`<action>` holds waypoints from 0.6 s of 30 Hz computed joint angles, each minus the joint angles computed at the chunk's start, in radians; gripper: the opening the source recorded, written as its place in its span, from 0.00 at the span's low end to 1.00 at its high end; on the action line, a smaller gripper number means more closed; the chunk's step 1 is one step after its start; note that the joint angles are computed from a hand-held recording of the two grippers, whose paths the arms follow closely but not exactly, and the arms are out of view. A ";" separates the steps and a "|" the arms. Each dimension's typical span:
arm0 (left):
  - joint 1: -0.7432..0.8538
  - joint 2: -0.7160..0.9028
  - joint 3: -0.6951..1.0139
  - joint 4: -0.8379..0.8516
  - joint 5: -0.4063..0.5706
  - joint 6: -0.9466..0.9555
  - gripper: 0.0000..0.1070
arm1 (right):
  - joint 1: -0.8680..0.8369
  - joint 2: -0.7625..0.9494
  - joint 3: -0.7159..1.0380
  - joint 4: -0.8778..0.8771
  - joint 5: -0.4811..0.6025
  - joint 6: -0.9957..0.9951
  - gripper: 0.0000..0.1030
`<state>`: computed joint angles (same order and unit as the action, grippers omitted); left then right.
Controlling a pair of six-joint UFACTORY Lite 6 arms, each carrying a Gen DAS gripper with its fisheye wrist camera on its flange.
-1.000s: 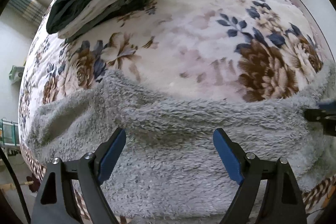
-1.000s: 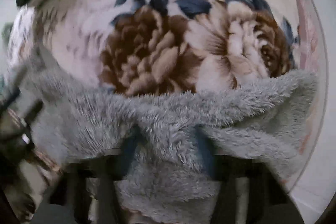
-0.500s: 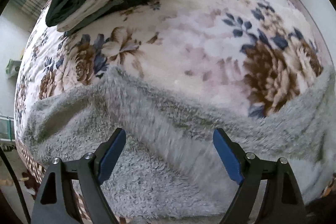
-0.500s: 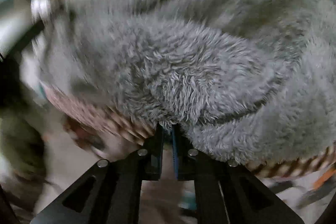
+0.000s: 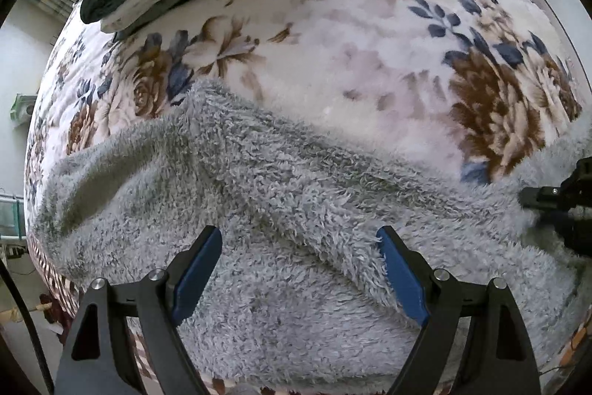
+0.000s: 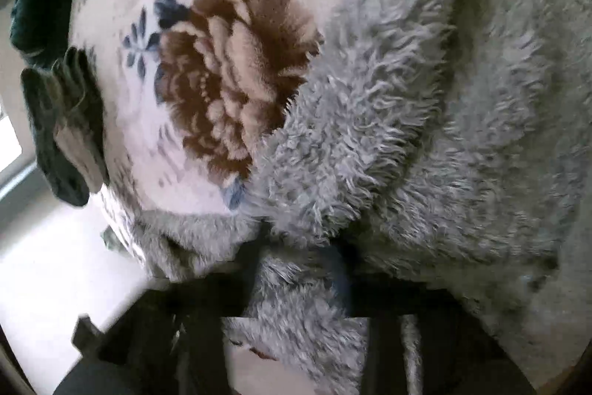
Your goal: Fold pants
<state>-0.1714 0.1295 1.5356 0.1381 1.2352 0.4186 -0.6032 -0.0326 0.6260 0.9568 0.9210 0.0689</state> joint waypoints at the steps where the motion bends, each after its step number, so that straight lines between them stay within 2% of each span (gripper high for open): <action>1: 0.002 -0.003 -0.009 0.005 -0.004 0.001 0.79 | 0.012 -0.018 0.001 0.008 -0.020 0.023 0.07; 4: 0.024 -0.004 -0.032 0.012 -0.014 0.010 0.79 | -0.003 -0.055 0.033 0.100 -0.060 0.017 0.07; 8: 0.049 0.002 -0.045 0.015 -0.019 0.017 0.79 | -0.028 -0.040 -0.015 0.386 -0.115 -0.167 0.07; 9: 0.053 0.005 -0.044 0.013 -0.018 0.019 0.79 | -0.029 -0.016 -0.022 0.422 -0.126 -0.194 0.08; 10: 0.057 0.009 -0.040 0.011 -0.017 0.019 0.79 | -0.034 0.033 -0.015 0.417 -0.112 -0.215 0.15; 11: 0.059 0.014 -0.036 0.012 -0.016 0.019 0.79 | -0.024 0.123 0.032 0.370 -0.081 -0.220 0.21; 12: 0.061 0.020 -0.030 0.010 -0.012 0.023 0.79 | -0.004 0.185 0.093 0.281 -0.040 -0.189 0.33; 14: 0.069 0.030 -0.016 0.003 -0.003 0.033 0.79 | 0.050 0.184 0.204 0.072 -0.001 -0.086 0.39; 15: 0.075 0.035 -0.008 -0.003 0.001 0.041 0.79 | 0.097 0.154 0.247 -0.033 -0.003 -0.052 0.50; 16: 0.080 0.038 -0.001 -0.007 0.003 0.047 0.79 | 0.143 0.134 0.283 -0.138 0.009 -0.013 0.69; 18: 0.096 0.051 0.027 -0.020 0.017 0.061 0.79 | 0.239 0.087 0.356 -0.332 0.067 0.098 0.73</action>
<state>-0.0759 0.1808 1.5621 0.1182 1.2524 0.4799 -0.3647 0.0542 0.9822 0.6247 0.9876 0.1674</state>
